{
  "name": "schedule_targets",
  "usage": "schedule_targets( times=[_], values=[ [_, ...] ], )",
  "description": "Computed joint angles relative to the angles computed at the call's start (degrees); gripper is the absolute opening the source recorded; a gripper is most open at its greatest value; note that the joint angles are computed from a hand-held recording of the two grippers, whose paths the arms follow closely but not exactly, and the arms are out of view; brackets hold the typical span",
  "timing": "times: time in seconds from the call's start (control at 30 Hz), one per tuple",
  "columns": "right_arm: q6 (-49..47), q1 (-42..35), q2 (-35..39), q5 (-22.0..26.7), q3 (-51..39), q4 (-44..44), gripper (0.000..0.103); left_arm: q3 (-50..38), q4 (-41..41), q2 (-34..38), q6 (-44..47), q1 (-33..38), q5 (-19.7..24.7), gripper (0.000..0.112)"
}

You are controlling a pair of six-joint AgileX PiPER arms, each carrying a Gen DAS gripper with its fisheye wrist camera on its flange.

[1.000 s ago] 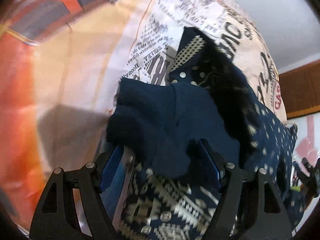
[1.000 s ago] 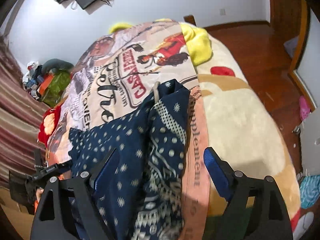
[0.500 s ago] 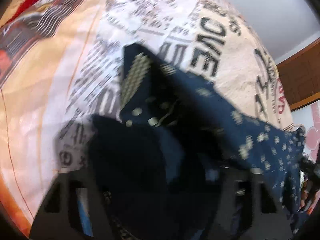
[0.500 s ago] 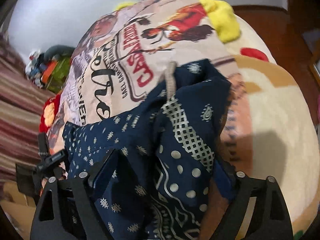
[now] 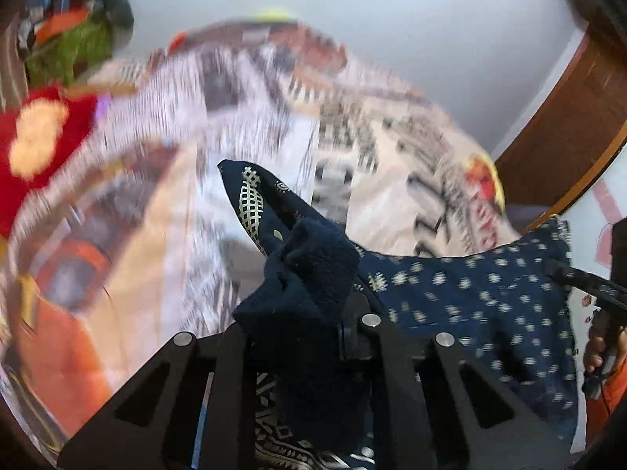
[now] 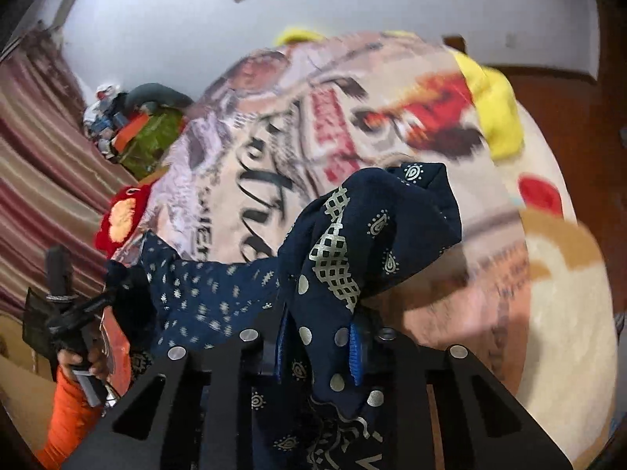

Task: Fold large clothes

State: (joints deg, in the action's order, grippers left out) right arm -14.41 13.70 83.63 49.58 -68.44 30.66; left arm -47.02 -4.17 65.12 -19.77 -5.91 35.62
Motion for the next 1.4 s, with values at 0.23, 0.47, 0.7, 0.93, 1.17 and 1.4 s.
schedule_targets(
  times=[0.23, 0.47, 0.7, 0.93, 1.17, 1.4],
  values=[
    [6.8, 6.4, 8.3, -0.9, -15.8, -6.1, 0.021, -7.7, 1.6, 1.3, 7.9, 8.9, -0.9, 0.013],
    [18.0, 12.6, 24.7, 0.4, -34.2, -21.1, 0.021, -9.2, -4.7, 14.8, 14.8, 17.9, -2.5, 0.013],
    [21.7, 10.1, 29.4, 2.4, -35.2, -24.8, 0.068, -2.5, -0.5, 22.1, 13.2, 17.3, -5.7, 0.022],
    [23.8, 9.8, 22.4, 5.5, -27.8, -35.6, 0.084, 2.3, 2.8, 15.5, 11.1, 19.0, -3.2, 0.046],
    [20.1, 12.3, 6.0, 6.3, -14.8, -38.0, 0.084, 2.9, 3.3, 0.3, 12.4, 19.8, 7.9, 0.049],
    [19.4, 15.7, -11.9, 11.4, -9.0, -34.9, 0.089, 2.1, 2.4, -18.7, 13.8, 17.8, 20.3, 0.075]
  ],
)
